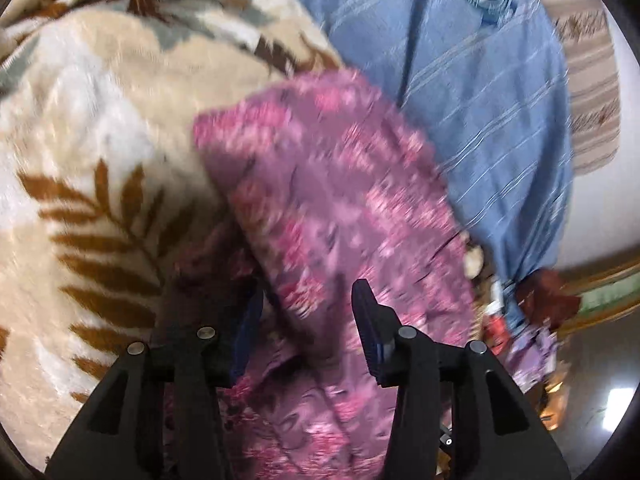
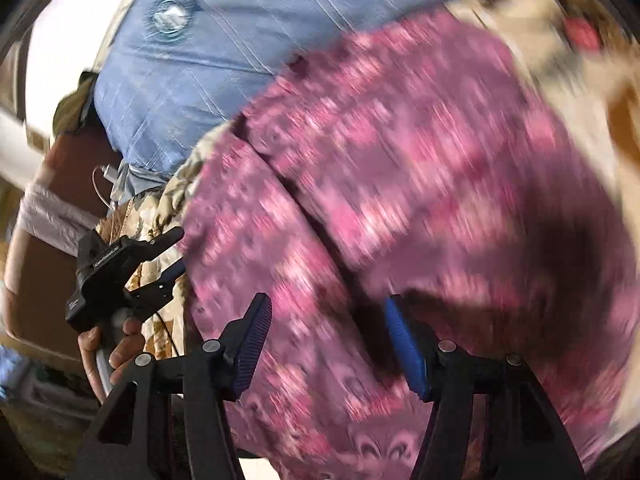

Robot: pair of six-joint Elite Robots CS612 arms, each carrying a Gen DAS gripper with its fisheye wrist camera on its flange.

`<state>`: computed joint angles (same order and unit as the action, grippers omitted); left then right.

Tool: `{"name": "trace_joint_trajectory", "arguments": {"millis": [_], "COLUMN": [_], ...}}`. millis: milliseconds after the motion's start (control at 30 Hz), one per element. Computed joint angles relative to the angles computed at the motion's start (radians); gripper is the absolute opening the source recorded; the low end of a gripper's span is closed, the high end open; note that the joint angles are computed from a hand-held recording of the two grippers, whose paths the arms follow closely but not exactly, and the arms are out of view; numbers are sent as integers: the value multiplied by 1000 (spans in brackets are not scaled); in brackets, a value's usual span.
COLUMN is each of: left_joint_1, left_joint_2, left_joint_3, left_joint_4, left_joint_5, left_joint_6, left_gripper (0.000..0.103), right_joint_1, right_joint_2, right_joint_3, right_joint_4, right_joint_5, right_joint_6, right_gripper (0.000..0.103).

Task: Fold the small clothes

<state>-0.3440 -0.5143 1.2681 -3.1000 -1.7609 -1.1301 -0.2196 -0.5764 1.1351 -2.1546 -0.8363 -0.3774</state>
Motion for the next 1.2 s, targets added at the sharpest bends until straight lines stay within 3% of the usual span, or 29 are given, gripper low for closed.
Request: {"name": "trace_joint_trajectory", "arguments": {"millis": [33, 100, 167, 333, 433, 533, 633, 700, 767, 867, 967, 1200], "left_joint_1": [-3, -12, -17, -19, -27, -37, -51, -72, -91, -114, -122, -116], "left_joint_2": [-1, -10, -17, -22, -20, -44, -81, -122, -156, -188, -198, -206], "left_joint_3": [2, 9, 12, 30, 22, 50, 123, 199, 265, 333, 346, 273], "left_joint_4": [10, 25, 42, 37, 55, 64, -12, -55, -79, -106, -117, -67], "left_joint_5": [7, 39, 62, 72, 91, 115, 140, 200, 250, 290, 285, 285], "left_joint_6": [11, 53, 83, 63, 67, 100, 105, 120, 116, 85, 84, 181], "left_gripper": [43, 43, 43, 43, 45, 45, 50, 55, 56, 56, 56, 56], "right_joint_1": [1, 11, 20, 2, 0, -1, -26, -43, -61, -86, -103, -110], "right_joint_2": [1, -3, -18, -64, -72, -30, -31, -59, -89, -118, -125, -126], "right_joint_3": [5, 18, 46, 99, 130, 98, 106, 155, 205, 254, 262, 192], "right_joint_4": [5, 6, -74, -129, -177, -155, -124, -184, -251, -299, -283, -191], "right_joint_5": [-4, -23, -80, -31, -72, -105, 19, 76, 108, 125, 162, 228], "right_joint_6": [-5, -44, -25, -2, 11, 7, 15, 11, 6, -7, -31, -106], "right_gripper": [53, 26, 10, 9, 9, 19, 27, 56, 69, 69, 69, 69]}}
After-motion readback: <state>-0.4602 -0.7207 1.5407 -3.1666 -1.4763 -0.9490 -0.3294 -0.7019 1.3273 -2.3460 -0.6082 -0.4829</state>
